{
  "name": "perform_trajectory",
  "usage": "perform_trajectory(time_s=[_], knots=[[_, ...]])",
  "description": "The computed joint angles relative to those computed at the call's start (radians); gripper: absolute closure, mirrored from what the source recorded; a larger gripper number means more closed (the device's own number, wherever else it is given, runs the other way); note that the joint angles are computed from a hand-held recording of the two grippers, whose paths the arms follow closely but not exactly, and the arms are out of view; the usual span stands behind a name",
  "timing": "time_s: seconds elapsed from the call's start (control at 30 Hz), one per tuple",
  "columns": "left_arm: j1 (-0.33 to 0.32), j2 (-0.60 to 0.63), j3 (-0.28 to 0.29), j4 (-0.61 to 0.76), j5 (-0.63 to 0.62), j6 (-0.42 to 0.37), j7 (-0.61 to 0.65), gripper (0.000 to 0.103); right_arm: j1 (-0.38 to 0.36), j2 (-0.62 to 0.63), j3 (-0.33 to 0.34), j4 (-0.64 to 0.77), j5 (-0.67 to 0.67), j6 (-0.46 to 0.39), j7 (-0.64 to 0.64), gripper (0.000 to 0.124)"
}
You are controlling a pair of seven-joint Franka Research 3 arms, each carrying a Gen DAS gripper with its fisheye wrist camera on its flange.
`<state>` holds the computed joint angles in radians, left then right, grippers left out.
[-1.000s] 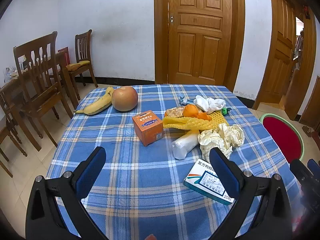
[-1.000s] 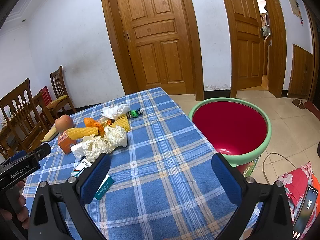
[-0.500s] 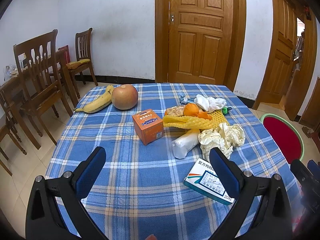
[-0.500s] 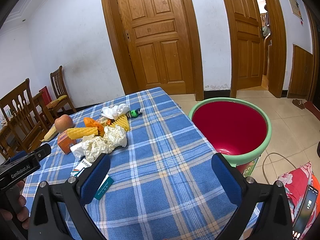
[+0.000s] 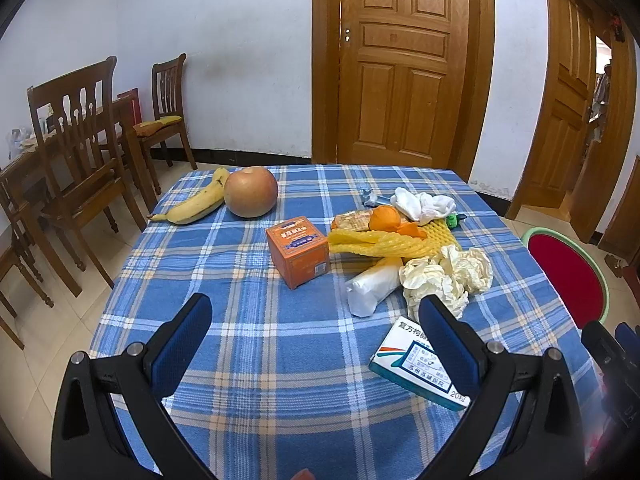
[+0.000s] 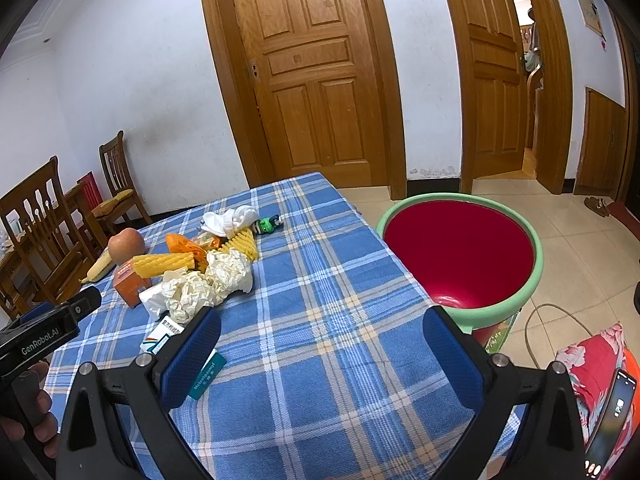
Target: Collect trash
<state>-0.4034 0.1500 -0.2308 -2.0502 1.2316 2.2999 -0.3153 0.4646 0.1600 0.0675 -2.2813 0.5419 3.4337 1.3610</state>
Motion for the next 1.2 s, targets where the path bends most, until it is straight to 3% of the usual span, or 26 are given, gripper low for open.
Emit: perform_trajectory(time_s=[0.7, 0.93, 1.2], knots=[[0.001, -0.001, 0.001, -0.002, 0.000, 0.004, -0.002, 0.001, -0.007, 0.007, 0.008, -0.013, -0.025, 0.011, 0.027, 0.021], [0.003, 0.000, 0.001, -0.002, -0.002, 0.009, 0.003, 0.001, -0.054, -0.004, 0.049, -0.036, -0.071, 0.021, 0.056, 0.021], [0.024, 0.012, 0.018, 0.019, -0.013, 0.049, 0.060, 0.001, 0.145, 0.031, -0.130, 0.067, 0.099, -0.048, -0.101, 0.021]])
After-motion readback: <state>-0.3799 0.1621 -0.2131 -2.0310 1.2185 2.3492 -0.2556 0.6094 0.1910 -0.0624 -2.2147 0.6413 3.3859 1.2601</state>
